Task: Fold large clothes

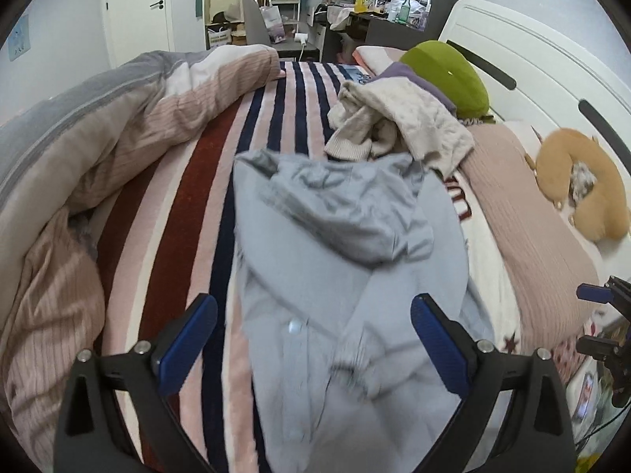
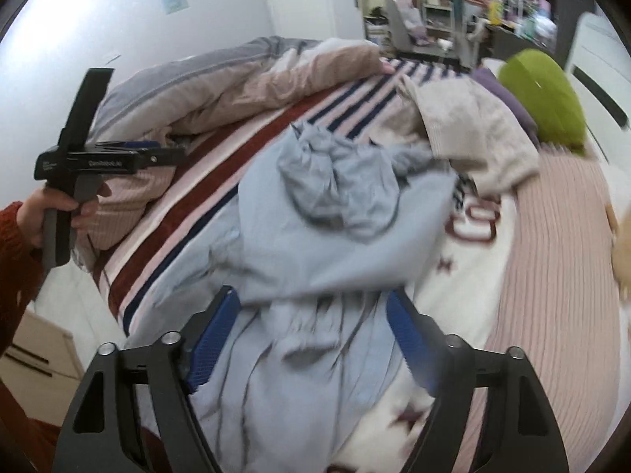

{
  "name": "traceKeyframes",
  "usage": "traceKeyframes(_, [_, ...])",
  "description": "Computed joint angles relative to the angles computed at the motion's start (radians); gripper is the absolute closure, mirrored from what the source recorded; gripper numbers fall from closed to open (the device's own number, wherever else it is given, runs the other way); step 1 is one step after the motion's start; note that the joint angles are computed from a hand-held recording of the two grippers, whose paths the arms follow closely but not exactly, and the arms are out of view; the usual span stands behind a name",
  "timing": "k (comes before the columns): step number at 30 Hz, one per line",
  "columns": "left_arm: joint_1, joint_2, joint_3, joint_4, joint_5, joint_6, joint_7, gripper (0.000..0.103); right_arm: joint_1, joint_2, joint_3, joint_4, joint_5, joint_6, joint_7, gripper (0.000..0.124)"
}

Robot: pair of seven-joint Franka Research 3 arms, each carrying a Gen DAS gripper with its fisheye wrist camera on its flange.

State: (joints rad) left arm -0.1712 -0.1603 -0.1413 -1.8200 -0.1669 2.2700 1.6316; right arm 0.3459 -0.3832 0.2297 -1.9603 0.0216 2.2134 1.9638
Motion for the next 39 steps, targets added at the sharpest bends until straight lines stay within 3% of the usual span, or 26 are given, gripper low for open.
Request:
traceKeyframes(7, [-0.009,-0.276,0.056,-0.395,-0.079,0.054,-0.059,0.001,0.007,-0.181,0.065,-0.272,0.036,-0.022,0.227,0.034])
traceKeyframes(9, [-0.016,-0.352,0.06,-0.51,-0.068,0.085,-0.086,0.001,0.012,-0.212,0.075,-0.336,0.04,-0.045,0.267,0.034])
traceKeyframes(13, [-0.048,-0.456,0.075,-0.678,-0.06,0.073,-0.128,0.001,0.045,-0.251,0.077,-0.433,0.066,-0.075,0.297,0.034])
traceKeyframes(17, [-0.072,-0.519,0.07,-0.778,-0.022,0.053,-0.164,0.001,0.089,-0.29,0.067,-0.512,0.124,-0.045,0.296,0.034])
traceKeyframes(22, [-0.098,-0.528,0.104,-0.815,-0.023,-0.012,-0.177,0.004,0.129,-0.284,0.041,-0.557,0.218,0.007,0.296,0.035])
traceKeyframes(24, [-0.105,-0.516,0.121,-0.813,-0.047,-0.049,-0.174,0.01,0.161,-0.253,0.021,-0.552,0.26,0.015,0.241,0.051])
traceKeyframes(28, [-0.109,-0.498,0.124,-0.808,-0.081,-0.084,-0.148,0.027,0.165,-0.2,0.023,-0.518,0.27,0.008,0.192,0.068])
traceKeyframes(30, [-0.113,-0.499,0.122,-0.81,-0.098,-0.087,-0.136,0.037,0.166,-0.184,0.014,-0.503,0.284,0.003,0.177,0.087])
traceKeyframes(32, [-0.122,-0.495,0.131,-0.799,-0.129,-0.11,-0.123,0.057,0.166,-0.181,0.005,-0.49,0.298,-0.004,0.162,0.101])
traceKeyframes(33, [-0.123,-0.491,0.131,-0.792,-0.139,-0.119,-0.118,0.061,0.165,-0.179,0.003,-0.477,0.299,-0.014,0.154,0.108])
traceKeyframes(35, [-0.122,-0.486,0.127,-0.769,-0.15,-0.147,-0.113,0.075,0.157,-0.182,0.004,-0.453,0.29,-0.039,0.144,0.113])
traceKeyframes(39, [-0.118,-0.481,0.127,-0.723,-0.183,-0.193,-0.11,0.089,0.145,-0.199,-0.002,-0.412,0.289,-0.078,0.123,0.117])
